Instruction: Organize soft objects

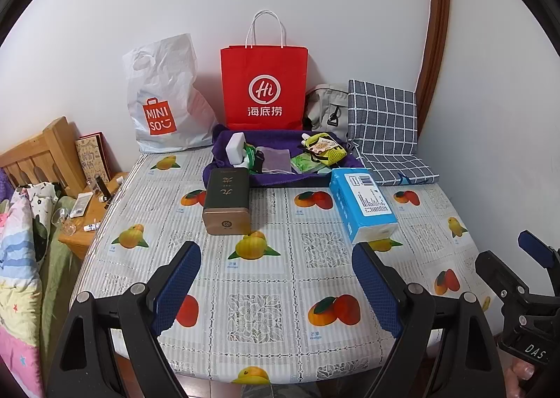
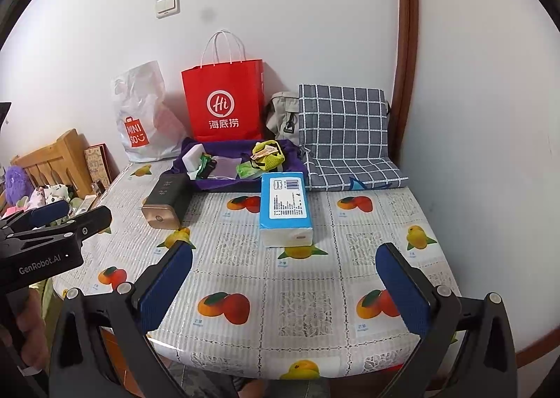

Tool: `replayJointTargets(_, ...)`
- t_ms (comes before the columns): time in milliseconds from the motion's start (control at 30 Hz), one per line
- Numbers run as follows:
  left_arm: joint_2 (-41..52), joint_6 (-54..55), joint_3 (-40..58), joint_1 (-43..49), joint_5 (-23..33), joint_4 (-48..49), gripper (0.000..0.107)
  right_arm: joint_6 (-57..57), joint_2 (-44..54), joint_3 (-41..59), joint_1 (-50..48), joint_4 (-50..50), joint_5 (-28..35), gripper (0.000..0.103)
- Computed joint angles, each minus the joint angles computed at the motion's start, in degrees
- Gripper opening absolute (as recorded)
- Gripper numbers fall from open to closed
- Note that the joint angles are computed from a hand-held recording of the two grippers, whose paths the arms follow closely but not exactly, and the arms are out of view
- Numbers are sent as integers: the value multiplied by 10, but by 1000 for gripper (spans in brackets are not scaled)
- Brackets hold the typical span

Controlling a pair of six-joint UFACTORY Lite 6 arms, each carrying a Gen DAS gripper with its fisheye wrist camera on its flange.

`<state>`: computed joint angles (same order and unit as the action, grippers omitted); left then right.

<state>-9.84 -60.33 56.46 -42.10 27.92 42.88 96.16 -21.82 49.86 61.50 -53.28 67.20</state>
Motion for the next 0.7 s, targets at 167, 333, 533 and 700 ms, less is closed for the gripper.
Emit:
replayJointTargets(167, 0, -4, -1, -1, 0, 5, 88, 1, 0, 0, 1, 0, 0, 103)
replayJointTargets(333, 2, -9, 1, -3, 2, 7, 88, 0, -1, -1, 0, 0, 0, 103)
replayJointTargets(533, 1, -8, -1, -2, 1, 6, 88, 2, 1, 1, 2, 0, 1, 103)
replayJointTargets(700, -1, -5, -2, -1, 0, 6, 88, 0, -1, -1, 0, -1, -1, 103)
